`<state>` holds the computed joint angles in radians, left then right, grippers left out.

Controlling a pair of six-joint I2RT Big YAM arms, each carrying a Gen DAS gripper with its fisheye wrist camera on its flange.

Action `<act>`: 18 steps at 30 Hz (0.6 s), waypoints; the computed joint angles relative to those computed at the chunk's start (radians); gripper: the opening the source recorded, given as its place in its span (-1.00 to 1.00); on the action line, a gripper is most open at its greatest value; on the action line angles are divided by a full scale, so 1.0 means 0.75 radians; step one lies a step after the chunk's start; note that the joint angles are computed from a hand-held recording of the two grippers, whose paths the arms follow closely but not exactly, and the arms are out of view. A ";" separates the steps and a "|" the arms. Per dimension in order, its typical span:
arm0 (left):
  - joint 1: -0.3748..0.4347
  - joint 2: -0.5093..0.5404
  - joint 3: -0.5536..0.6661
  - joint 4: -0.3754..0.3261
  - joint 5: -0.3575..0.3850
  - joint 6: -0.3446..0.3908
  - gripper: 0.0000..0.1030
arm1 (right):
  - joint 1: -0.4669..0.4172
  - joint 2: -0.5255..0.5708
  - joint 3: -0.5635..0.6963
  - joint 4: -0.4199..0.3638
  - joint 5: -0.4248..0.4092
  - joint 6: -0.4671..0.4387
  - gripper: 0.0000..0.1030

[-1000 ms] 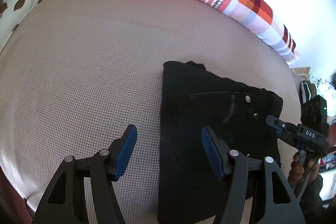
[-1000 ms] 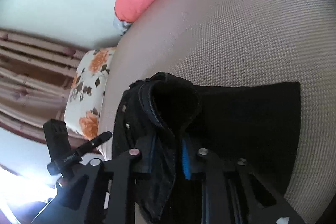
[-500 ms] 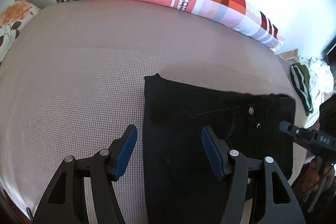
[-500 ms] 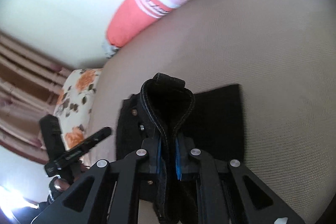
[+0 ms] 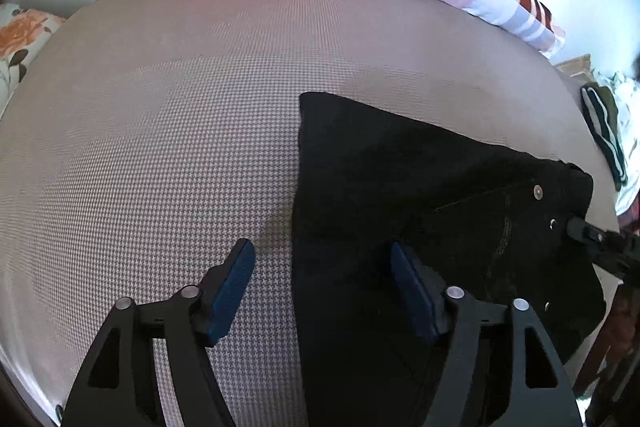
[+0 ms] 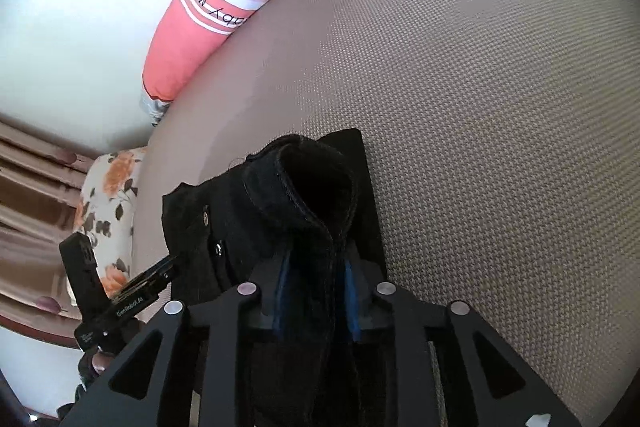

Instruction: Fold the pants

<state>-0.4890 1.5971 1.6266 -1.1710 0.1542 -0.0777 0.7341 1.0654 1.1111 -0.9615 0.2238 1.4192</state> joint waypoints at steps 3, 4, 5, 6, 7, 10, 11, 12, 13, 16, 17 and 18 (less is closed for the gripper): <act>0.010 -0.008 0.006 -0.046 0.029 -0.002 0.38 | 0.041 -0.007 0.030 -0.074 0.030 0.035 -0.54; 0.010 -0.016 0.000 -0.057 0.038 0.004 0.38 | 0.063 -0.011 0.040 -0.101 0.041 0.053 -0.54; 0.009 -0.028 -0.012 -0.070 0.047 0.015 0.38 | 0.083 -0.014 0.050 -0.127 0.051 0.067 -0.54; 0.005 -0.043 -0.028 -0.078 0.054 0.027 0.38 | 0.102 -0.015 0.061 -0.153 0.056 0.076 -0.54; 0.001 -0.057 -0.044 -0.083 0.057 0.038 0.38 | 0.127 -0.014 0.076 -0.184 0.062 0.089 -0.54; -0.013 -0.110 -0.100 -0.085 0.057 0.055 0.38 | 0.194 -0.011 0.109 -0.249 0.084 0.131 -0.55; -0.016 -0.126 -0.117 -0.083 0.060 0.058 0.38 | 0.211 -0.010 0.118 -0.261 0.092 0.139 -0.55; -0.020 -0.142 -0.132 -0.080 0.061 0.059 0.38 | 0.229 -0.006 0.131 -0.274 0.100 0.141 -0.55; -0.025 -0.156 -0.146 -0.076 0.060 0.062 0.38 | 0.248 0.000 0.143 -0.289 0.105 0.141 -0.56; -0.039 -0.195 -0.191 -0.054 0.046 0.058 0.38 | 0.286 0.012 0.150 -0.277 0.106 0.149 -0.71; -0.042 -0.204 -0.203 -0.051 0.051 0.054 0.38 | 0.300 0.028 0.166 -0.303 0.125 0.149 -0.74; -0.044 -0.210 -0.211 -0.053 0.056 0.051 0.38 | 0.317 0.054 0.195 -0.347 0.149 0.134 -0.77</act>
<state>-0.5223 1.4395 1.4680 -1.2105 0.1962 -0.0394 0.9716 1.1057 1.2572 -1.2217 0.3359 1.5195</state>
